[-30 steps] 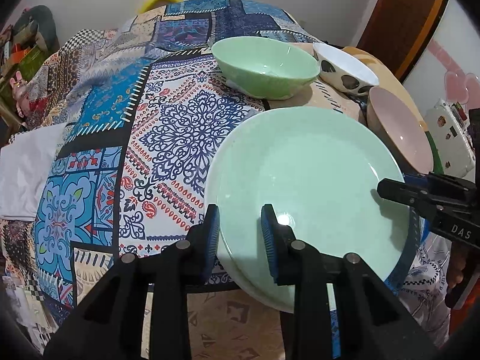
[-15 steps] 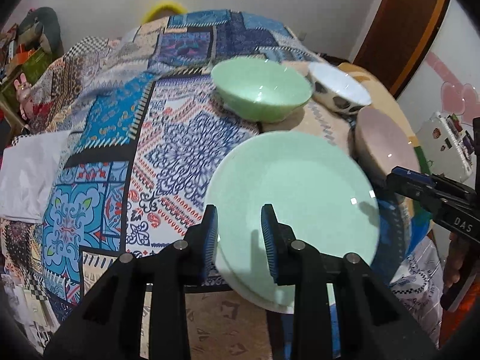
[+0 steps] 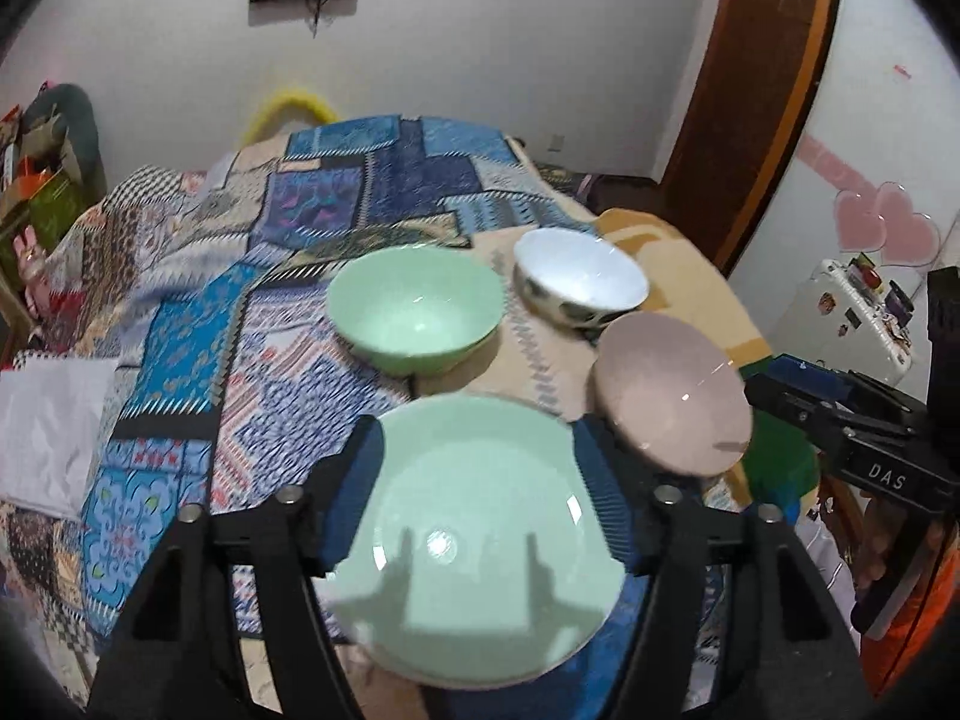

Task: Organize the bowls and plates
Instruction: 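Grip the rim of the pale pink plate with both grippers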

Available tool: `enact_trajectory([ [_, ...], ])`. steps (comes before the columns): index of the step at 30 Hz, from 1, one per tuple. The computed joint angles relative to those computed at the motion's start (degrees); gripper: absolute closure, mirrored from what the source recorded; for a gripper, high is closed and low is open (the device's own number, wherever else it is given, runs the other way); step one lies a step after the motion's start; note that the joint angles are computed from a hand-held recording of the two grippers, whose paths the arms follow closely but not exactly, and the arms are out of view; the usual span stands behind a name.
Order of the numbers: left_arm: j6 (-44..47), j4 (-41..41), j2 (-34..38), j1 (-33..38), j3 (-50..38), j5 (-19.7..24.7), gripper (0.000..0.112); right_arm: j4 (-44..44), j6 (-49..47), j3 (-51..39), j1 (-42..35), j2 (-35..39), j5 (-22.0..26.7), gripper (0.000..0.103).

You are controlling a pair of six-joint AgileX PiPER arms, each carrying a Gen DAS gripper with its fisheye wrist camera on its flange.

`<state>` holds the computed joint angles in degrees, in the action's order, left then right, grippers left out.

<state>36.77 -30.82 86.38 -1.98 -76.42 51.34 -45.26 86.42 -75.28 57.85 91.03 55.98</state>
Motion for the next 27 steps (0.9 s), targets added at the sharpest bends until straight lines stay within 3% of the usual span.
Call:
enact_trajectory([
  [3, -2.0, 1.1, 1.2, -3.5, -1.0, -1.8, 0.03, -0.4, 1.7, 2.8, -1.0, -1.6, 0.2, 0.043],
  [10, -7.4, 5.7, 7.3, -11.9, -4.4, -4.0, 0.029, 0.0, 5.6, 10.0, -3.7, -4.8, -2.4, 0.042],
  [20, -12.9, 10.7, 18.1, -18.7, -10.5, -4.8, 0.03, 1.8, 8.5, 18.0, -8.3, -6.4, -10.4, 0.042],
  [23, -14.4, 11.3, 21.1, -19.5, -12.6, -4.2, 0.032, 1.5, 9.2, 19.5, -9.0, -6.3, -12.5, 0.042],
  [27, -15.2, 11.6, 24.0, -20.2, -14.9, -2.9, 0.048, 1.3, 9.6, 20.6, -9.5, -5.8, -14.9, 0.044],
])
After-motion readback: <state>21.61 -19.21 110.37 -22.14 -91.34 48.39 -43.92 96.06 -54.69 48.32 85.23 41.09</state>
